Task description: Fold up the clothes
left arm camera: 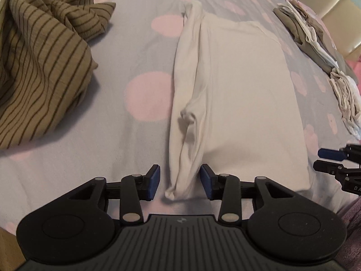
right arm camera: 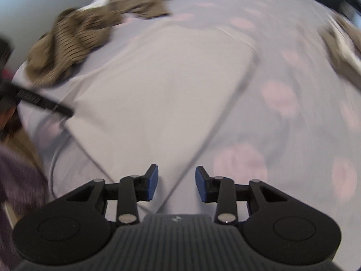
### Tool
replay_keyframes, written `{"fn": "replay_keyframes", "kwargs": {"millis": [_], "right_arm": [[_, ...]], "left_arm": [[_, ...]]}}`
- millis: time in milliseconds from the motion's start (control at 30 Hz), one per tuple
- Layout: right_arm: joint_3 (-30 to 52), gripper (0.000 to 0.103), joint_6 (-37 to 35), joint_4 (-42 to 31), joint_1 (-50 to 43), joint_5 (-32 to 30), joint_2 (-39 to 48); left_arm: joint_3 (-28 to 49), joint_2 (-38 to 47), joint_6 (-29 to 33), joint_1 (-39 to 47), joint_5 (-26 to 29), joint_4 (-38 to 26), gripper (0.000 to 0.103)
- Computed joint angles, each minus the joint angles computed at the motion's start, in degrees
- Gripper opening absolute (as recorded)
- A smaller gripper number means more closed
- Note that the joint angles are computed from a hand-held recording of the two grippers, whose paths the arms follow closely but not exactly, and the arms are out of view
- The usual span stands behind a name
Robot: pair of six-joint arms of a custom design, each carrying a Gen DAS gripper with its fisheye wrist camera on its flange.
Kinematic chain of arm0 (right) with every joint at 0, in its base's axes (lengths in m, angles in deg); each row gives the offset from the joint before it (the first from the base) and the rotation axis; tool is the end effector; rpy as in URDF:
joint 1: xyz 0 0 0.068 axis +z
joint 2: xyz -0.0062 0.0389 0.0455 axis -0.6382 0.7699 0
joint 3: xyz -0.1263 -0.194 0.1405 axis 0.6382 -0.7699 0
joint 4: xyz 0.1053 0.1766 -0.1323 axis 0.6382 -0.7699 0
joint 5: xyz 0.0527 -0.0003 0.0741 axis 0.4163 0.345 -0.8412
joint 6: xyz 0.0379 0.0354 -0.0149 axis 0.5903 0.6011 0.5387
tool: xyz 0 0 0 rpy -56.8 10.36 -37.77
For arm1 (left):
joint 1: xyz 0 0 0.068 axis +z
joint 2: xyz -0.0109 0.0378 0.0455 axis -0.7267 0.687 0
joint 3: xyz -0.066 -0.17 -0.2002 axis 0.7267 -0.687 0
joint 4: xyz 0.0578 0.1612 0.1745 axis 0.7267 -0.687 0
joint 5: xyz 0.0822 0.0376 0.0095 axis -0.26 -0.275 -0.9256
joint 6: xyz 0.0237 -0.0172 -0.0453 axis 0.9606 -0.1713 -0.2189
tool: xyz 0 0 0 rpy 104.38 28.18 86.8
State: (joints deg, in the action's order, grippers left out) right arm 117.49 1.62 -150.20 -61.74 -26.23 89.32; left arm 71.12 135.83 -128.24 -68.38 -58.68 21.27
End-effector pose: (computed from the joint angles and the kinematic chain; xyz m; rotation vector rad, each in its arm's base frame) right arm 0.3706 -0.1304 0.2065 -1.1580 2.4277 0.4949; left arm 0.2530 -0.0984 0.2077 -0.6599 2.6628 -0.2626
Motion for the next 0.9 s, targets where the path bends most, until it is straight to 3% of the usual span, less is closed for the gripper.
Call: {"fn": "replay_keyframes", "kwargs": {"millis": [233,567,700,767,800,900], "right_arm": [[-6.5,0.04,10.2,1.9,-3.9,-4.2,-2.3],[-8.3,0.041,8.9,-0.7,-6.3,-7.4,1.0],[-8.7,0.034,9.1,-1.3,-5.1,-7.7,1.4],[-8.4,0.024,9.3,-1.5,-5.1,-8.0,1.9],[-7.6,0.016,9.6,-2.1,-5.2,-8.2,2.6],[-2.9,0.01,11.5,-7.1,-6.0,-9.7,6.1]], "left_arm": [[0.0,1.1,-1.1,-1.3,-0.6,0.5,0.042],[4.5,5.8,1.0,-2.0,-1.2,-1.4,0.047],[5.2,6.4,1.1,-3.0,-2.3,-1.7,0.04],[4.9,6.2,1.4,-3.1,-2.5,-1.3,0.035],[4.7,6.0,1.4,-3.0,-2.4,-1.0,0.031],[3.9,4.9,1.0,-2.2,-1.5,-0.4,0.018]]}}
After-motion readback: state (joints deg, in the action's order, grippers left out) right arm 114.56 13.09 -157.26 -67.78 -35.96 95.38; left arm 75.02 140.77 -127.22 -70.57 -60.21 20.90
